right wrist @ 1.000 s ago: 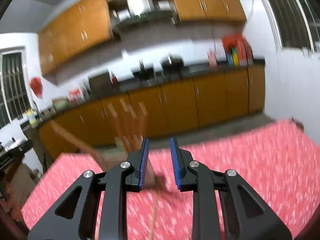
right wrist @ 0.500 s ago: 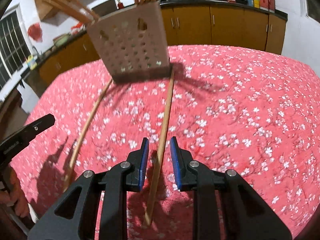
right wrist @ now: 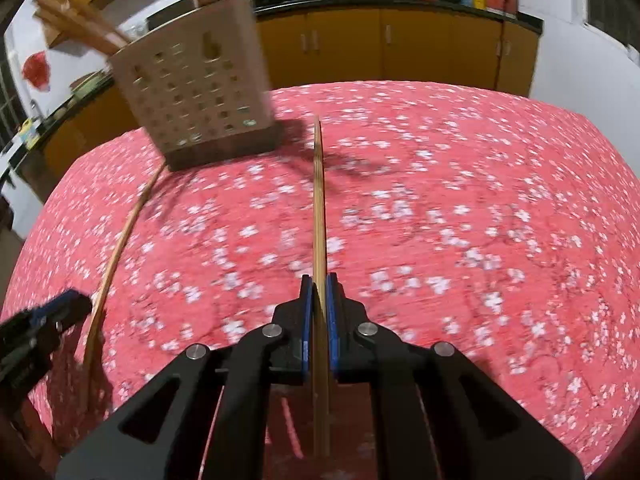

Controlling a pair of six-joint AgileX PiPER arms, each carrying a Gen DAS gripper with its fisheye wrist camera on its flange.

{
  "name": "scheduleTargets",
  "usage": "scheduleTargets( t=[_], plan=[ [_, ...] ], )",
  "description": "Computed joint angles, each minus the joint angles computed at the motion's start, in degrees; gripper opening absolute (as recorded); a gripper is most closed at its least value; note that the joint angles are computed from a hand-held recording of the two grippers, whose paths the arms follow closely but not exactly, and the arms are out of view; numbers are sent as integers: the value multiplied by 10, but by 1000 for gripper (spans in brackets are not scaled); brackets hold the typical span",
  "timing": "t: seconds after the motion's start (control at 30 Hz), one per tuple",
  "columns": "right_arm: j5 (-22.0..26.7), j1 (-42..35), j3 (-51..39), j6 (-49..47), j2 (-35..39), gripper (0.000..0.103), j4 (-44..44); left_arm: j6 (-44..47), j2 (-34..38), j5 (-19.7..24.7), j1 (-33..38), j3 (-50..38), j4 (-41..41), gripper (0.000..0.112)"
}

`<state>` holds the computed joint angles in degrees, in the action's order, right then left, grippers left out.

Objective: Organize utensils
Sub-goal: 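Lower the right tool and grasp the last chopstick while the left tool grasps another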

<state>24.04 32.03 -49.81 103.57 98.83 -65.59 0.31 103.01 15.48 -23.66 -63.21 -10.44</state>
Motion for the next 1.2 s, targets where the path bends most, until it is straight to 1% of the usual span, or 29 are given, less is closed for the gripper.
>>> scheduleTargets(
  t=[0.03, 0.1, 0.17, 0.23, 0.43, 0.53, 0.63, 0.73, 0.8, 0.87, 1.0, 1.2],
  plan=[
    [-2, -6, 6, 2, -5, 8, 0, -18, 2, 1, -4, -1, 19, 23],
    [-5, -13, 10, 6, -8, 8, -4, -26, 7, 5, -10, -4, 31, 14],
    [-5, -15, 11, 6, -8, 8, -7, -76, 8, 3, -20, -5, 87, 9],
    [-4, -16, 7, 3, -3, 8, -10, -108, 12, 3, -24, -8, 126, 9],
    [-14, -29, -20, -31, 19, 8, 1, -139, 39, 27, 6, -51, 158, 8],
    [-17, -36, -42, -54, 38, 8, 7, -143, 62, 42, 30, -86, 160, 8],
    [-13, -42, -65, -68, 56, 8, 6, -107, 85, 53, 51, -121, 125, 8],
    [-16, -51, -82, -80, 69, 8, 13, -85, 97, 55, 60, -138, 101, 8],
    [-19, -55, -86, -85, 72, 8, 18, -90, 99, 48, 60, -138, 105, 9],
    [-22, -57, -87, -84, 73, 8, 17, -110, 97, 41, 57, -134, 128, 9],
    [-23, -58, -87, -86, 73, 8, 18, -100, 99, 41, 58, -136, 114, 9],
    [-21, -58, -89, -89, 74, 8, 20, -101, 98, 38, 59, -133, 116, 9]
  ],
)
